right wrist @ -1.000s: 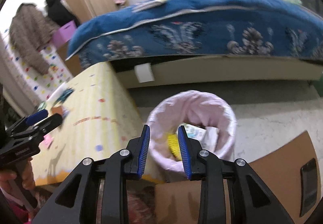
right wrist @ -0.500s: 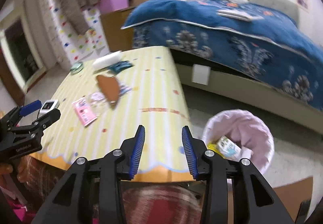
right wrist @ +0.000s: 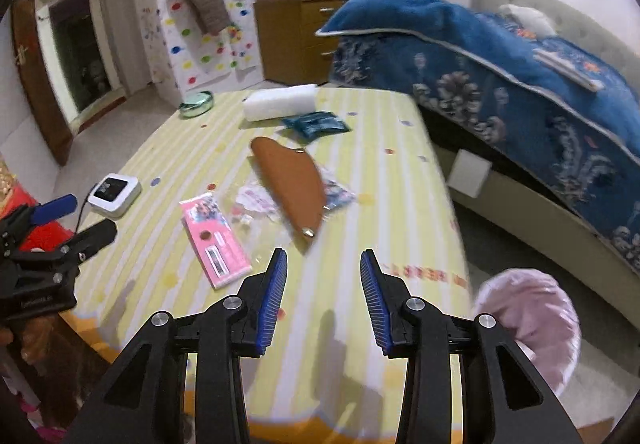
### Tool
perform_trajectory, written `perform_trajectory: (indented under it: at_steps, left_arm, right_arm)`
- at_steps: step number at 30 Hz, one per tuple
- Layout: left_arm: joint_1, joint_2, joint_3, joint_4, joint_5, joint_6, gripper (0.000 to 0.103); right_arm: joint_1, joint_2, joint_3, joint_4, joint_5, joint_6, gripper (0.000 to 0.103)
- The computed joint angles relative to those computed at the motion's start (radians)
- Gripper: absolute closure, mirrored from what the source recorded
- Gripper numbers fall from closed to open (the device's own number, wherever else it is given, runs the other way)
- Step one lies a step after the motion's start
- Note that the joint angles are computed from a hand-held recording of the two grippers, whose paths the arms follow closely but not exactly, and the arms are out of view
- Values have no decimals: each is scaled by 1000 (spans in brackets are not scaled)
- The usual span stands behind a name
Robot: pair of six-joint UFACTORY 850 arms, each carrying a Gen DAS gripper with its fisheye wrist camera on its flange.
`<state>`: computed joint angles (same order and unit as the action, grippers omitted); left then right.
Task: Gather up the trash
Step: 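Move the right tool back to the brown leather sheath, then close the right tool on the brown leather sheath and lift it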
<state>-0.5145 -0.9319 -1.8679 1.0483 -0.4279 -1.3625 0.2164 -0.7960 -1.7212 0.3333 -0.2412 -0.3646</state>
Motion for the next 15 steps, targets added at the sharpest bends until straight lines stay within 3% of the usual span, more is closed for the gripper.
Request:
perform_trajectory:
  at_steps: [3, 6, 10, 15]
  left_arm:
    - [5, -28, -47, -33, -18, 45, 9]
    - [13, -51, -87, -64, -24, 78, 9]
    - [25, -83, -148, -110, -38, 128, 9]
    - [37, -112, -200, -148, -61, 161, 9]
  right_arm:
    - [10, -59, -87, -76, -38, 48, 63]
    - [14, -121, -186, -52, -99, 12, 63]
    - [24, -199, -310, -87, -155, 16, 43]
    - [33, -351, -561, -140, -280, 41, 42]
